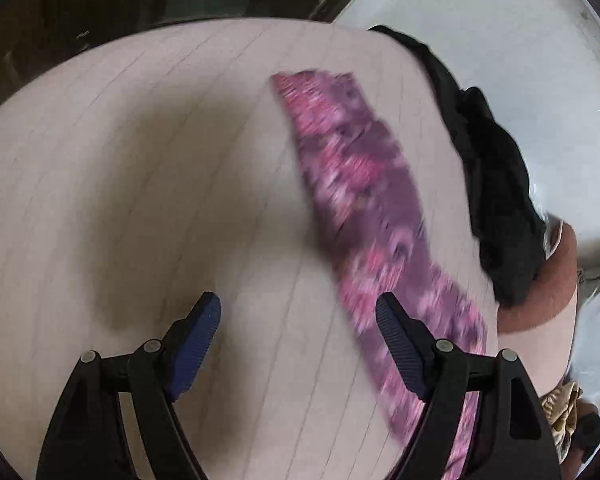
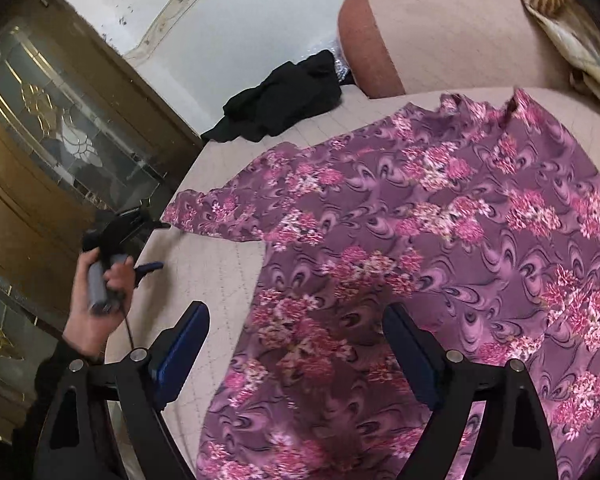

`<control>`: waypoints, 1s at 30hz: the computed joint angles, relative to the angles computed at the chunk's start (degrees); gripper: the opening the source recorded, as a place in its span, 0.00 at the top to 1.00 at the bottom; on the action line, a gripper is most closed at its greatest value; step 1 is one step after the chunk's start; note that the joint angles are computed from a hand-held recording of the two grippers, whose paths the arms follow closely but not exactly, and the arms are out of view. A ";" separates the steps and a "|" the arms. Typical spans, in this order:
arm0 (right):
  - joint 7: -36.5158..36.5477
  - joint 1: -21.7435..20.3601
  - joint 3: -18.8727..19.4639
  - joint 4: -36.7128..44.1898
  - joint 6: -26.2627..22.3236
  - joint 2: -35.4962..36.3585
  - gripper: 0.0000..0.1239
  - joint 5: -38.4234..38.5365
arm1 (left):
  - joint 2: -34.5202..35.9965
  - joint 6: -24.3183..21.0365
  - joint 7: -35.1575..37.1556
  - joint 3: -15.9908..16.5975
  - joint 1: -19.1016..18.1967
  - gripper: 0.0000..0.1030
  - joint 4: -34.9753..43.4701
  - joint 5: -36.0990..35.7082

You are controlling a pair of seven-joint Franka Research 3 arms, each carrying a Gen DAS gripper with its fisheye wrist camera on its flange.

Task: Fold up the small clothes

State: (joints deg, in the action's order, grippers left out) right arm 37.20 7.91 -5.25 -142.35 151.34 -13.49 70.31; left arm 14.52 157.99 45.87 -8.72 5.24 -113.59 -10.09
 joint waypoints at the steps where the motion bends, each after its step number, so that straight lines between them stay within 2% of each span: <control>1: -0.79 -0.15 -0.49 -0.09 -0.42 0.14 0.26 0.74 | 1.63 0.55 1.39 -0.46 0.58 0.24 1.61 -0.93; 2: -1.49 -0.36 -0.87 -0.25 -0.77 0.16 0.26 1.58 | 3.43 0.38 0.38 0.24 0.19 0.26 3.68 0.19; 4: -2.70 -1.00 -1.48 -0.76 -1.74 0.04 0.26 2.92 | 5.85 -1.80 -7.48 4.66 -3.17 0.32 7.61 7.68; 5: -3.30 -1.29 -1.60 -1.07 -2.06 -0.14 0.26 3.34 | 6.39 -2.76 -9.87 5.56 -3.69 0.42 8.70 9.99; 6: -3.81 -1.60 -1.67 -1.40 -2.31 -0.38 0.26 3.46 | 7.56 -5.67 -13.94 7.60 -5.28 0.49 11.35 14.18; 8: -4.54 -2.12 -1.83 -1.84 -2.77 -0.61 0.26 3.71 | 9.69 -10.59 -16.11 8.11 -5.70 0.91 15.46 18.61; 9: -4.63 -2.33 -1.89 -1.84 -3.17 -0.54 0.26 3.78 | 10.13 -10.90 -15.44 7.11 -4.75 0.97 16.03 18.65; 11: -4.31 -2.77 -1.90 -1.93 -3.76 -0.52 0.26 3.70 | 8.89 -9.91 -16.00 6.35 -4.01 0.97 14.49 19.45; 13: -3.99 -3.14 -1.72 -2.35 -3.79 -1.31 0.26 3.04 | 5.62 -7.41 -18.93 7.19 -5.44 0.97 10.64 23.71; 17: -3.74 -3.60 -2.08 -4.36 -3.67 -5.10 0.26 1.66 | -4.93 0.12 -26.51 7.77 -9.37 0.97 0.25 36.79; 19: -3.34 -4.02 -2.80 -5.97 -4.25 -8.03 0.26 0.28 | -9.49 0.32 -31.30 6.83 -11.26 0.97 -2.24 46.32; 22: -2.93 -4.76 -4.07 -9.14 -4.37 -12.90 0.26 -1.61 | -17.31 -0.72 -33.79 1.85 -13.27 0.97 -5.27 59.96; 25: -1.71 -5.78 -5.82 -11.30 -5.33 -16.10 0.26 -3.75 | -21.48 -5.33 -34.55 -4.36 -14.81 0.97 -6.27 69.38; 27: -0.71 -6.48 -7.66 -10.59 -7.42 -16.27 0.26 -5.12 | -22.63 -5.25 -31.63 -7.81 -17.34 0.97 -7.04 70.98; 30: 1.05 -7.71 -10.08 -6.64 -12.10 -13.43 0.26 -6.55 | -19.55 -4.73 -24.55 -10.34 -20.85 0.97 -5.52 69.84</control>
